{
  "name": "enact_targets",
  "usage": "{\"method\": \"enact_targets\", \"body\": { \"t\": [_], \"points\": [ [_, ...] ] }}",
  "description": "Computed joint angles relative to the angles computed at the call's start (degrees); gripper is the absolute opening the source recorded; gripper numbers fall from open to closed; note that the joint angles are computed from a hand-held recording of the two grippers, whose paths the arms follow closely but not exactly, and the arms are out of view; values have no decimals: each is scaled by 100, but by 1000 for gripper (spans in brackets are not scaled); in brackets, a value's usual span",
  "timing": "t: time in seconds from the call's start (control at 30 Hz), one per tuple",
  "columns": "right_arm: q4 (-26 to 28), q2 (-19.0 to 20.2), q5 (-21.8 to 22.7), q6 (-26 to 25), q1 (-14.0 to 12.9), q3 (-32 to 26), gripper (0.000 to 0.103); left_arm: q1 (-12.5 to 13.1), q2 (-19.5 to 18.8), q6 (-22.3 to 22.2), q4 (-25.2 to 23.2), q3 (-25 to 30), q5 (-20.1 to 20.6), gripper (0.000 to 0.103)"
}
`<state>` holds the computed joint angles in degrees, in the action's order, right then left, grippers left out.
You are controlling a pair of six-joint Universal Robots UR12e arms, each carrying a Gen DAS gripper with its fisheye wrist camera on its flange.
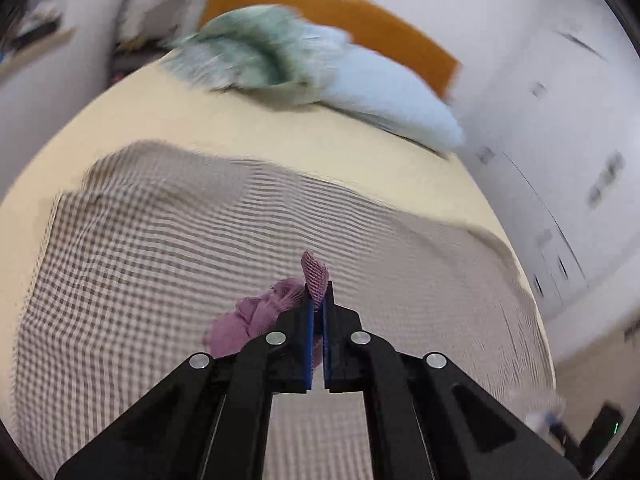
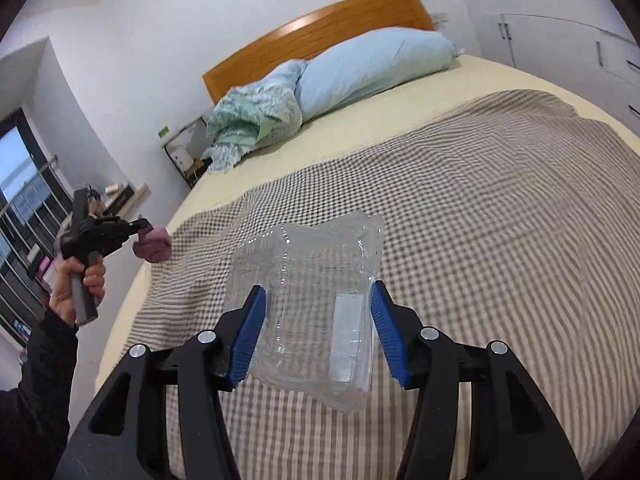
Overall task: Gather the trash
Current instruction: 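Carry cloth and container down into the wastebasket and open both tools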
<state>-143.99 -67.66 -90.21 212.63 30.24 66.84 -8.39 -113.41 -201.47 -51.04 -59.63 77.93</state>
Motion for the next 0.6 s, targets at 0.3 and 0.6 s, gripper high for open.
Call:
{"method": "enact_targets", "body": {
  "t": [0.3, 0.6],
  "points": [
    [17, -1749, -910, 1053, 240, 2167, 53, -1260, 960, 1448, 32, -1126, -1083, 0],
    [86, -3355, -1971, 2939, 440, 4105, 53, -2811, 777, 2008, -296, -1663, -961, 0]
  ]
}}
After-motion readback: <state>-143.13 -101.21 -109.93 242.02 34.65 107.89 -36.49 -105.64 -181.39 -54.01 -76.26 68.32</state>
